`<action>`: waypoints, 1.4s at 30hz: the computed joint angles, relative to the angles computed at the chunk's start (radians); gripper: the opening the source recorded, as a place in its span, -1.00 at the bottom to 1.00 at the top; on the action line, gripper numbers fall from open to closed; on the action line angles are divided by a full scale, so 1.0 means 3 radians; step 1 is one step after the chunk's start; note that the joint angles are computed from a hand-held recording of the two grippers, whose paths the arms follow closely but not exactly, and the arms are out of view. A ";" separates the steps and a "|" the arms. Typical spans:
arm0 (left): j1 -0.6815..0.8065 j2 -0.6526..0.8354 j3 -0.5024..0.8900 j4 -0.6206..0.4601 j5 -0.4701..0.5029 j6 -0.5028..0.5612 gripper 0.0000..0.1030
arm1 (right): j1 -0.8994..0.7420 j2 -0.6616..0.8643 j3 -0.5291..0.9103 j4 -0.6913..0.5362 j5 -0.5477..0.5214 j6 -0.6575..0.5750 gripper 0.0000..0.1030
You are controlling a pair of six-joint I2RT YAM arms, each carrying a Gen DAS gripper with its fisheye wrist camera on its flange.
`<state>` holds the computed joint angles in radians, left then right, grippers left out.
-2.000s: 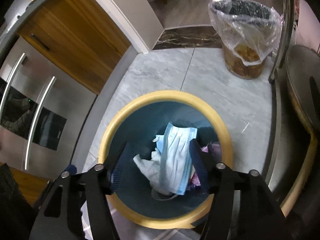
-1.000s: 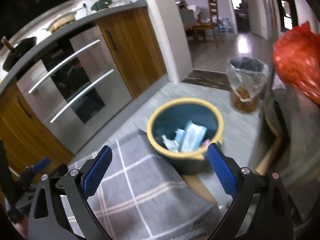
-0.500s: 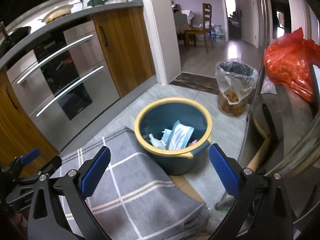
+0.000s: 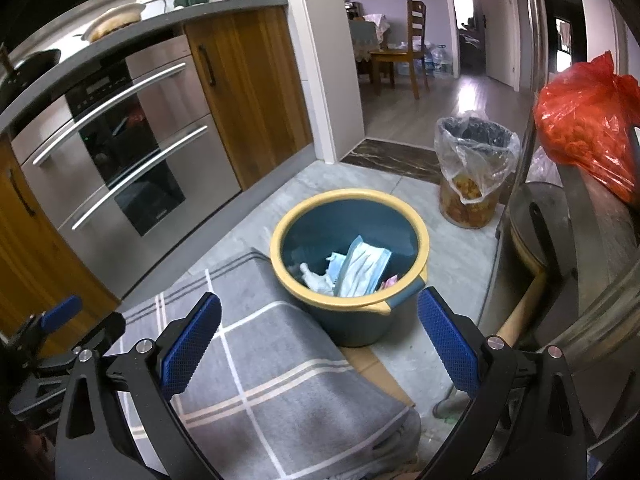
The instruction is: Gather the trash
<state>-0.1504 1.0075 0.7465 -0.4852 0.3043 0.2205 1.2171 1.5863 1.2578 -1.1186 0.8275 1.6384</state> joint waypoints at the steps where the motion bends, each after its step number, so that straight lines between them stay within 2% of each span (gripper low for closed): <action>1: -0.0001 0.0001 0.0002 0.0000 -0.0003 0.0000 0.89 | 0.0001 0.0005 0.0007 -0.0006 0.0002 0.0001 0.90; 34: -0.0021 -0.0018 -0.0077 0.0071 0.0020 0.0011 0.89 | -0.0022 -0.0022 -0.0038 0.0045 -0.0055 -0.0007 0.90; 42: -0.0128 -0.0047 -0.0087 0.0103 -0.0135 -0.0027 0.89 | -0.0024 -0.0032 -0.0049 0.0051 -0.0055 -0.0014 0.90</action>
<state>-0.1889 0.9934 0.7204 -0.4543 0.2637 0.2124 1.2099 1.5769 1.2432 -1.1033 0.8108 1.6342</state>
